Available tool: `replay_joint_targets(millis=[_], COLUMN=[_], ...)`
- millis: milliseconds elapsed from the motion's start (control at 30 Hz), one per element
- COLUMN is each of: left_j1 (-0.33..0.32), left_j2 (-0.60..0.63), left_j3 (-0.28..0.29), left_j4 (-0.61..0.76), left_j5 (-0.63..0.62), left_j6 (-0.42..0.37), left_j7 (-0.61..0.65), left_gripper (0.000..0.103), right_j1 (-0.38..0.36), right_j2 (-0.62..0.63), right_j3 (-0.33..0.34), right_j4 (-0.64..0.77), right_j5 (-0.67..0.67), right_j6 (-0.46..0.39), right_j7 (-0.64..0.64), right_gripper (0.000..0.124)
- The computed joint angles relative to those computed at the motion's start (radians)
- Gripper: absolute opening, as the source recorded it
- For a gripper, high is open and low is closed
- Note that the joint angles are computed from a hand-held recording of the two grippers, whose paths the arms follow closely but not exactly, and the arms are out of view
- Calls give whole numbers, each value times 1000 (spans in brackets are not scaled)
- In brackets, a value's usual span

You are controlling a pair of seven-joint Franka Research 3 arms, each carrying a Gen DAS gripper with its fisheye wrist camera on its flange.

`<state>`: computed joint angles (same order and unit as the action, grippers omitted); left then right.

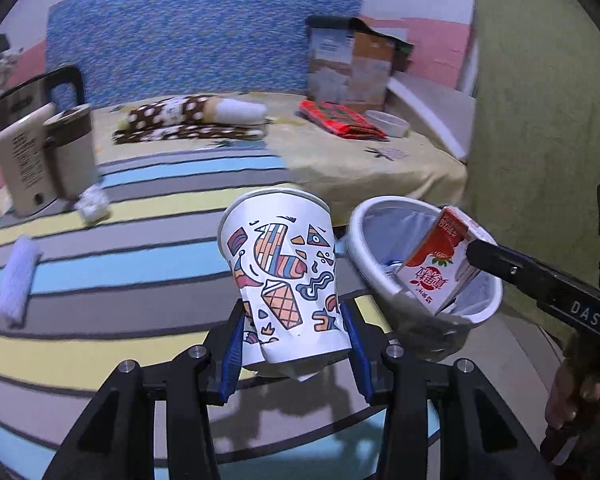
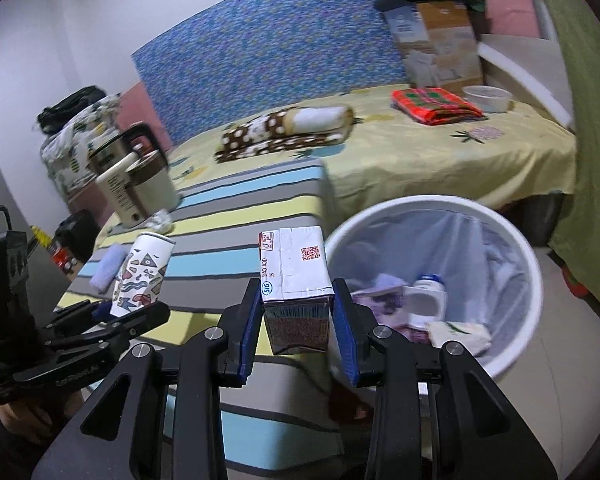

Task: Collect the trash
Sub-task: 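Carry both over the white bin and open both tools to drop them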

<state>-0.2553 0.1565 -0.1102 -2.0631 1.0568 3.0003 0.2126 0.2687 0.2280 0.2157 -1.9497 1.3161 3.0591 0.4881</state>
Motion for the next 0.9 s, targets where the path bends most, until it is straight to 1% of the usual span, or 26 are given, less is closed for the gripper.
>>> replay_joint_targets(millis=[133,233,500,533,600,733,900], left_j1=[-13,-36,-58,-65,-68,-55,-49], left_j2=[54,83,173,180,202,253,295], left_j3=[-15,-5,-20,-16,-25,-62,-89], left_j4=[64,96,180,187,209,257,296], left_j5=[-49,-77,-265,-283,-332,-437,-536], left_j6=[13,27,50,52,52,41,35], left_j7=[73,109,322,341,400,529,650], left_gripper=[45,46,46,46,46,46,46], right_j1=[-12,-18,-38,-39,-42,-51,-65], right_j2=[-3,-1,8,11,14,21,26], right_j3=[-10,-15,-16,-18,-20,-23,-22], right_j4=[-8,-12,-16,-16,-19,-30,-45], right_j5=[21,25,29,22,3,-57,-153], right_j6=[26,42,61,64,66,71,68], right_j7=[6,21,39,49,73,141,239], right_gripper=[36,36,36,36,36,36,37])
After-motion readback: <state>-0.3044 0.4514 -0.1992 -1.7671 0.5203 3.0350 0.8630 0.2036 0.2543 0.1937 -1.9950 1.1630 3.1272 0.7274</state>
